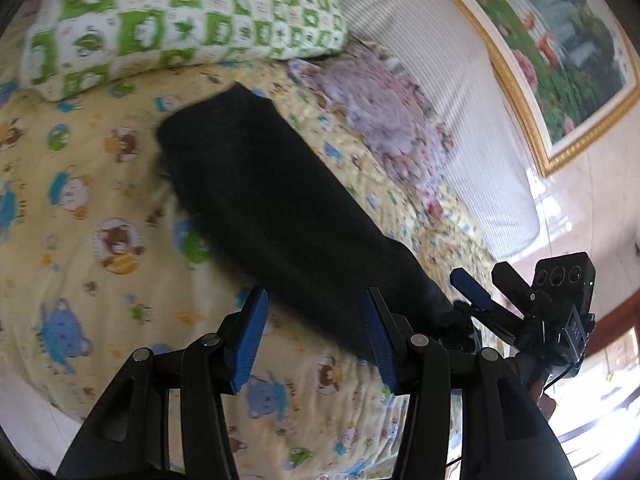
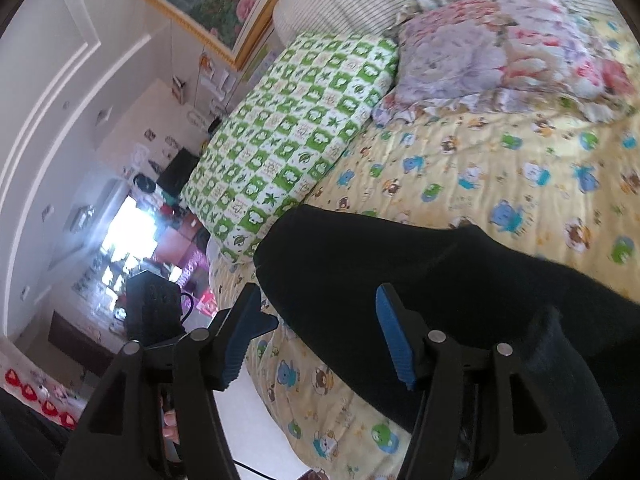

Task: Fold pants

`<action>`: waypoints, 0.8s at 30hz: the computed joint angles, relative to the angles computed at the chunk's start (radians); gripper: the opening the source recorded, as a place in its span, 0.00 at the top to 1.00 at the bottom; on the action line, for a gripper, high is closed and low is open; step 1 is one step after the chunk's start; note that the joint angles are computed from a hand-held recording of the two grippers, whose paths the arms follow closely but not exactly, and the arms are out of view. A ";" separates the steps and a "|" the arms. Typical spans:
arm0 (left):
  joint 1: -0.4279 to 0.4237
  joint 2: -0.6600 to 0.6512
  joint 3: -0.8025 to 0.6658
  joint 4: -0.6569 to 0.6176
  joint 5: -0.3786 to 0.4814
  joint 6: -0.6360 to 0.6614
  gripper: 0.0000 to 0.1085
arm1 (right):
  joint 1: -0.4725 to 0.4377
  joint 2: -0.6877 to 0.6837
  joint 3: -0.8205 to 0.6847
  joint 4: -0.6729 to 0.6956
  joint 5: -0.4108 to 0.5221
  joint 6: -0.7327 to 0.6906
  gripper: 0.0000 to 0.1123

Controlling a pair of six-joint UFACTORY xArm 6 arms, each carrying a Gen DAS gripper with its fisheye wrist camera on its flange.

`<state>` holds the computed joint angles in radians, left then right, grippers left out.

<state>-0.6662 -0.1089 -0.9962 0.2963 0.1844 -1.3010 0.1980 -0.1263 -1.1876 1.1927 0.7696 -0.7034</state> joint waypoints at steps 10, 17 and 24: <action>0.070 -0.064 0.078 0.088 0.017 -0.165 0.54 | 0.060 0.230 -0.299 -0.266 0.072 0.156 0.43; 0.093 -0.048 0.096 0.033 -0.018 -0.149 0.54 | 0.087 0.411 -0.555 -0.393 0.147 0.220 0.43; 0.115 -0.015 0.079 0.007 -0.051 -0.136 0.54 | 0.102 0.609 -0.837 -0.464 0.245 0.270 0.43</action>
<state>-0.5516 -0.1239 -0.9168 0.3033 0.1336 -1.4373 0.3001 0.4826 -2.0245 0.7287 1.0144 -0.4332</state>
